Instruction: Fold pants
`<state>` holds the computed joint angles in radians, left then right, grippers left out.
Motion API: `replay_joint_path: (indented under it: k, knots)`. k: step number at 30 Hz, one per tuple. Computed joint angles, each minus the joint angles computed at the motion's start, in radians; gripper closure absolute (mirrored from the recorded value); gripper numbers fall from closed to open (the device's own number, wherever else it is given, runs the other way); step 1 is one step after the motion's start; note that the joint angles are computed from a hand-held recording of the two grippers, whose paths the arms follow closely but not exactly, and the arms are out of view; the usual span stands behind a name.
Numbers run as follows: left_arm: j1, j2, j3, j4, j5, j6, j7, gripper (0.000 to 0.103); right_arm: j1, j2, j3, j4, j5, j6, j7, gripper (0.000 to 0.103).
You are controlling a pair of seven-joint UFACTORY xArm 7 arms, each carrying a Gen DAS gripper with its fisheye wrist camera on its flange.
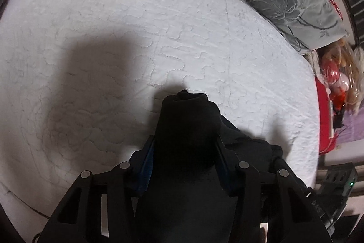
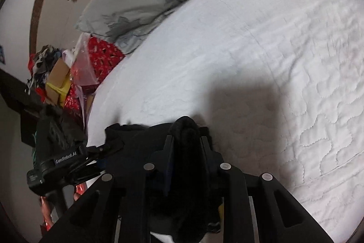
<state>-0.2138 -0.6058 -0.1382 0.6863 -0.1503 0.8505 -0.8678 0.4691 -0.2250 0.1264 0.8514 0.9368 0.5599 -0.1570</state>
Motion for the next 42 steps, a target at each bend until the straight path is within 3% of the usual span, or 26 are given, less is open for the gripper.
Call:
replay_joint_path:
  k: [4,13,18,23,26,32,33,34,35,36,37,39,42]
  knots:
    - [0.010,0.024,-0.042,0.027,0.045,0.012,-0.043,0.052,-0.005,-0.003,0.001,-0.010,-0.019,-0.005,0.006,0.067]
    - [-0.001,-0.017,-0.099,0.083,0.148,0.106,-0.118,0.050,-0.007,-0.077,-0.003,-0.028,-0.074,0.037,0.069,0.059]
    - [-0.017,-0.073,-0.118,0.083,0.169,0.166,-0.139,0.049,0.000,-0.137,-0.010,-0.062,-0.128,0.036,0.124,0.048]
    - [-0.020,-0.220,-0.096,0.002,0.145,0.187,-0.163,0.030,0.020,-0.182,-0.026,-0.092,-0.146,0.047,0.147,0.041]
    - [-0.029,-0.309,-0.071,-0.072,0.098,0.191,-0.170,0.029,0.034,-0.191,-0.018,-0.098,-0.173,0.045,0.148,0.032]
    - [-0.056,-0.347,-0.044,-0.167,0.003,0.140,-0.154,0.026,0.048,-0.150,0.028,-0.080,-0.275,0.030,0.183,0.032]
    - [-0.062,-0.343,-0.045,-0.177,-0.008,0.127,-0.149,0.027,0.050,-0.146,0.035,-0.084,-0.292,0.016,0.192,0.033]
    - [-0.062,-0.333,-0.054,-0.176,-0.009,0.124,-0.150,0.027,0.055,-0.145,0.037,-0.090,-0.302,0.007,0.196,0.039]
    - [-0.059,-0.326,-0.059,-0.169,-0.005,0.127,-0.149,0.037,0.065,-0.139,0.031,-0.091,-0.300,0.007,0.190,0.064]
    - [-0.069,-0.328,-0.046,-0.174,-0.021,0.106,-0.139,0.070,0.075,-0.129,0.018,-0.083,-0.289,0.029,0.184,0.074]
    - [-0.093,-0.335,-0.018,-0.187,-0.070,0.072,-0.114,0.080,0.088,-0.130,0.001,-0.080,-0.252,0.039,0.168,0.077]
    - [-0.087,-0.341,-0.029,-0.150,-0.062,0.103,-0.129,0.080,0.111,-0.153,-0.038,-0.080,-0.150,0.045,0.108,0.082]
    - [-0.083,-0.339,-0.060,-0.128,-0.036,0.155,-0.120,0.078,0.094,-0.177,-0.044,-0.080,-0.138,0.073,0.073,0.082]
